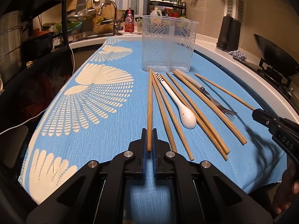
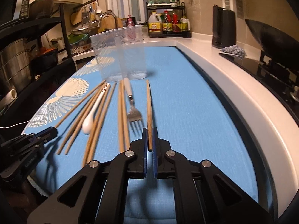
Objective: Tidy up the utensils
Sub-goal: 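Close the left tool on a wooden chopstick while the right tool grasps another chopstick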
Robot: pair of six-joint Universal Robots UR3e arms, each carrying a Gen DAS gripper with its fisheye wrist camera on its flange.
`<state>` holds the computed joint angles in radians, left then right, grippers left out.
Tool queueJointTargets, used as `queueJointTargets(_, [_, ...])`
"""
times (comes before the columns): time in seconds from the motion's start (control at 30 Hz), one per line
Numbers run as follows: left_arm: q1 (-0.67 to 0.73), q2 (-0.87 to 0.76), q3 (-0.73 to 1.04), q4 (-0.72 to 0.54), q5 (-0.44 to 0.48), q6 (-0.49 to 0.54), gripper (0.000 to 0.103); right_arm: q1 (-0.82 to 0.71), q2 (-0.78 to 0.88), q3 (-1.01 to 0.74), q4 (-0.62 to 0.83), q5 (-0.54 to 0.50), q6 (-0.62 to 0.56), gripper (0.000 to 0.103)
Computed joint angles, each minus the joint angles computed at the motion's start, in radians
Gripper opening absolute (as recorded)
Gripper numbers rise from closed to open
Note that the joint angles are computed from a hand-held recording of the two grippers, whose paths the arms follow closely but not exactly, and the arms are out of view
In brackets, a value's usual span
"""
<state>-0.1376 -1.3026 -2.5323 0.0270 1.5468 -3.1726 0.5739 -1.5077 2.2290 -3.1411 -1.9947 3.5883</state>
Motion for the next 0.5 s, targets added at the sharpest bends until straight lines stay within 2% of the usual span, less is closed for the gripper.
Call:
queueJointTargets(0.17, [0.002,-0.014,0.005,-0.038,0.008,0.005,0.005,-0.039,-0.014,0.041,0.024,-0.001,0.039,0.005])
queueJointTargets(0.23, [-0.019,-0.029,0.006,-0.021,0.037,0.004,0.005,-0.052,-0.004,0.042,0.034,0.010,0.038,0.007])
queueJointTargets(0.5, [-0.007,-0.036,0.000,-0.003,0.032,-0.016,0.006,-0.054,0.019,0.054,0.003,0.003,0.031,0.008])
